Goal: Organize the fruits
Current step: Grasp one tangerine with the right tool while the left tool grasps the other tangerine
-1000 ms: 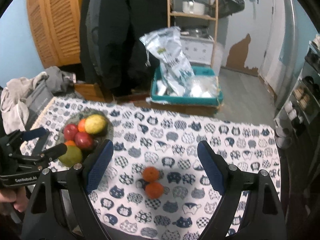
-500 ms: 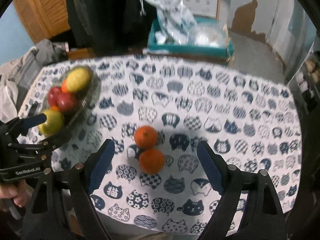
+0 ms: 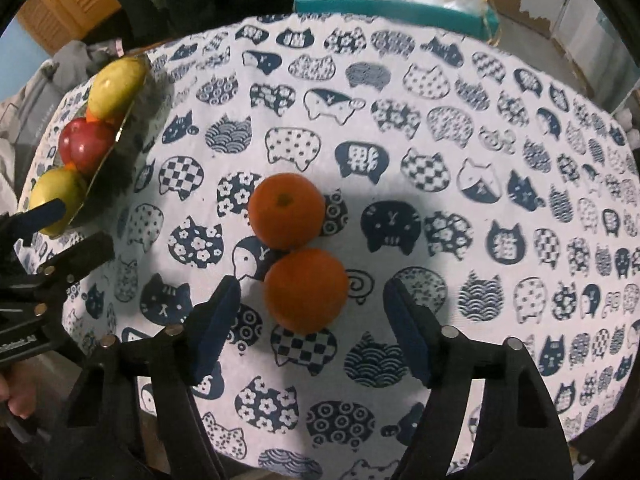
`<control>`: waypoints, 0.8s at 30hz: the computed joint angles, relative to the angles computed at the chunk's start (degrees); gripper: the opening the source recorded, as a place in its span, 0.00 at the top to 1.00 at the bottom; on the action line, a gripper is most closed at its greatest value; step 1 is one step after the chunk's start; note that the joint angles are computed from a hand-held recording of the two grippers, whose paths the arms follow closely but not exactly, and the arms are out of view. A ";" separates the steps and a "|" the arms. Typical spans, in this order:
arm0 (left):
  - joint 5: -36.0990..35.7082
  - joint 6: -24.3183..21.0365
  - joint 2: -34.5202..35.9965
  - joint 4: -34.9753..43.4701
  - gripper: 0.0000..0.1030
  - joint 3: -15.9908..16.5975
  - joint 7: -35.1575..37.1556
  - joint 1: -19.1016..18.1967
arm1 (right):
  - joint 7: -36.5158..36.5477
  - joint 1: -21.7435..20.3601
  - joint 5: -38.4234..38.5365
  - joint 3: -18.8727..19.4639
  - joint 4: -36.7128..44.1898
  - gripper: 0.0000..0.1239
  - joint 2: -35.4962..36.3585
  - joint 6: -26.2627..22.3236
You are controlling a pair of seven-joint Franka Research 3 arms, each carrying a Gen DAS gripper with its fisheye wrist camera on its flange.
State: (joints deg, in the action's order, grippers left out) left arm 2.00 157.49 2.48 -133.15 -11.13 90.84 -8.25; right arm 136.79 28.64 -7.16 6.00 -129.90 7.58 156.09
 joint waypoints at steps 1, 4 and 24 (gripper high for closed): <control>-0.32 -0.09 0.09 0.13 0.13 -0.03 0.10 0.01 | -0.33 -0.09 0.58 0.13 0.02 0.40 0.39 0.42; -1.45 -0.03 0.13 0.25 0.13 -0.17 0.77 0.04 | -2.72 -0.47 3.61 0.53 -0.15 0.46 1.53 2.09; -4.38 0.21 4.57 5.23 0.13 -3.21 3.20 -2.45 | 8.63 -2.51 -9.86 -2.25 -6.56 0.63 -4.80 2.91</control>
State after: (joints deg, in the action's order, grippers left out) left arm -2.38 157.70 7.05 -127.93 -14.34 94.04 -10.70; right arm 145.41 26.12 -17.03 3.76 -136.47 2.79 159.00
